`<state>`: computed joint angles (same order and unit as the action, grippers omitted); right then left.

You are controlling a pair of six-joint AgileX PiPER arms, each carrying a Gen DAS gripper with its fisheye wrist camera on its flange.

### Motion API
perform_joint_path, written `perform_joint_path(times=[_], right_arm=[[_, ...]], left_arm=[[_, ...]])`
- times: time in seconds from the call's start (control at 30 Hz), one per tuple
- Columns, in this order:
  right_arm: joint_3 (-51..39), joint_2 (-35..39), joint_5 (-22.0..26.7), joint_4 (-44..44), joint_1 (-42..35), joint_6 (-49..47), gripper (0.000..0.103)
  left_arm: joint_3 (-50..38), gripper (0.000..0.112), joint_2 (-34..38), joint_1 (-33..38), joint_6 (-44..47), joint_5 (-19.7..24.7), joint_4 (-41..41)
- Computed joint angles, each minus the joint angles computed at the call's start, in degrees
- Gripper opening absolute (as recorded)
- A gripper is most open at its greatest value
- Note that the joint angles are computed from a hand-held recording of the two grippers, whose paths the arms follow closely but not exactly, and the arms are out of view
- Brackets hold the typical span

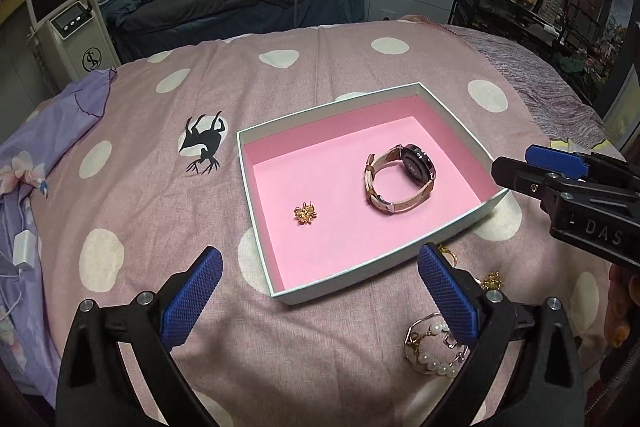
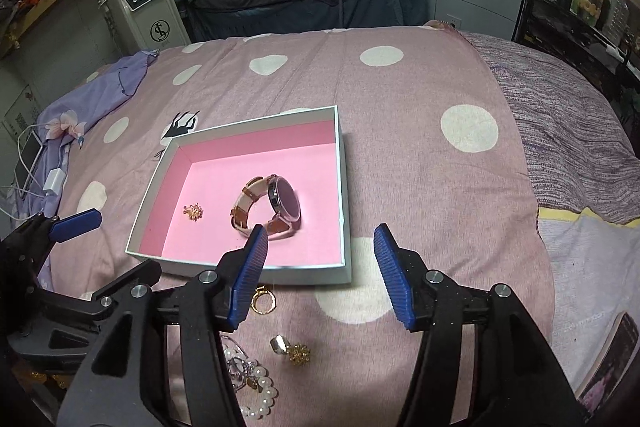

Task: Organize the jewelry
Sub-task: 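Withdraw both tools from the box toward the remaining jewelry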

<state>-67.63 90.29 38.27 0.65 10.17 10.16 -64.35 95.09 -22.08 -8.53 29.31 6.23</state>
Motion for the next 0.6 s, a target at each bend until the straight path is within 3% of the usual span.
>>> perform_joint_path(times=[0.1,0.27,0.6], right_arm=[[2.23,-1.71,0.41,0.40,0.39,-0.28,0.056],[5.63,-3.84,0.83,2.52,0.60,-1.75,0.056],[15.57,-9.67,-1.48,5.21,0.21,-6.53,0.056]], left_arm=[[2.33,0.097,-1.40,-0.35,-0.87,-0.03,1.10],[5.65,0.097,-3.27,0.45,3.48,-0.24,-4.23],[11.78,0.097,-4.44,-1.51,7.53,-1.20,-6.90]])
